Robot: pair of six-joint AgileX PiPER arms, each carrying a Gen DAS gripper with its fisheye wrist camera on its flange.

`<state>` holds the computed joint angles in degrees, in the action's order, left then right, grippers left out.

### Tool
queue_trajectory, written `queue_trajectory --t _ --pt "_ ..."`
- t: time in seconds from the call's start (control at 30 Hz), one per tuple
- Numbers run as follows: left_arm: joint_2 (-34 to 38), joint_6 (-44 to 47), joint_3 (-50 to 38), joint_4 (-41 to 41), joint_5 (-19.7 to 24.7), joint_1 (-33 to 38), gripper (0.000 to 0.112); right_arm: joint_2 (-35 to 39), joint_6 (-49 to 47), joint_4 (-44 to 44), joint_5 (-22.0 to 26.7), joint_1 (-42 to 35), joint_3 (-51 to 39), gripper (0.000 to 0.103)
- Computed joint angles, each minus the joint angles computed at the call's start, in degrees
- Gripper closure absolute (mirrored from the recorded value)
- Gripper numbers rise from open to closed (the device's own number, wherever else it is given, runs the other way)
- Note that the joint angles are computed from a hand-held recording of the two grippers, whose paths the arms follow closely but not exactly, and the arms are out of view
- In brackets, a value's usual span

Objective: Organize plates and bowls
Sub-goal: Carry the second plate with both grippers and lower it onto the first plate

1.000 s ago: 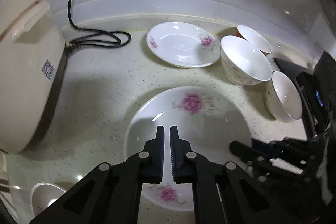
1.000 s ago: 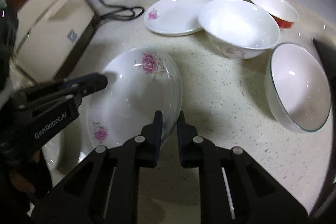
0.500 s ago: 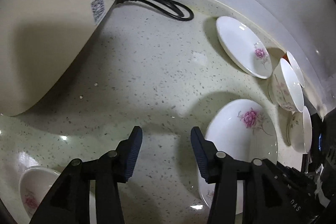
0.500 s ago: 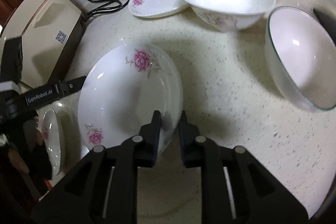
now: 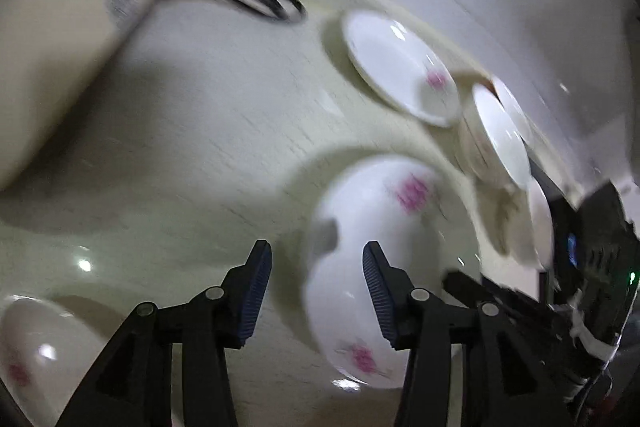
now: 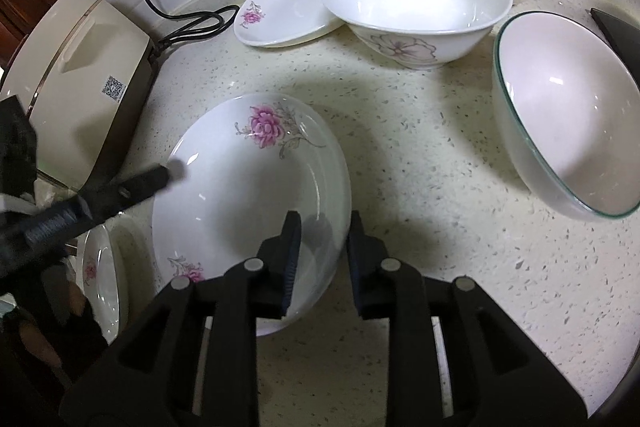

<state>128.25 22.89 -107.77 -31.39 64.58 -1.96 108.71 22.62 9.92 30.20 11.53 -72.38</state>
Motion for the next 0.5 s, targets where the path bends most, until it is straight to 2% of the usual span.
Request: queue_trajectory --t 0.07,0.13,0.2,0.23,0.37,0.5 --pt "-0.62 2.07 1.37 -0.8 -1.21 -0.68 0.067 0.04 -0.18 0.01 -0.51 0.07 0.17 0.076" --pt "-2.29 2.07 3.92 0.85 -4.53 -1.63 0.071 -0.19 -0.26 -0.7 -1.14 0.3 0.67 0.076" --pt "-1.53 -0.58 2.0 3.15 -4.63 -2.37 0.086 -0.39 -0.1 -0.98 -1.68 0.35 1.19 0.079" --pt "-1.14 -1.5 1.07 3.88 -4.3 -2.46 0.088 -0.59 -0.17 -0.57 -1.73 0.15 1.5 0.082" --pt "-4.47 -0.21 4.9 6.11 -8.66 -3.66 0.089 -1.22 -1.95 1.88 -2.38 -0.05 2.54 0.084" --pt "-5.21 -0.54 5.01 5.8 -9.42 -3.96 0.089 -2.53 -1.12 1.42 -3.21 0.22 3.34 0.084"
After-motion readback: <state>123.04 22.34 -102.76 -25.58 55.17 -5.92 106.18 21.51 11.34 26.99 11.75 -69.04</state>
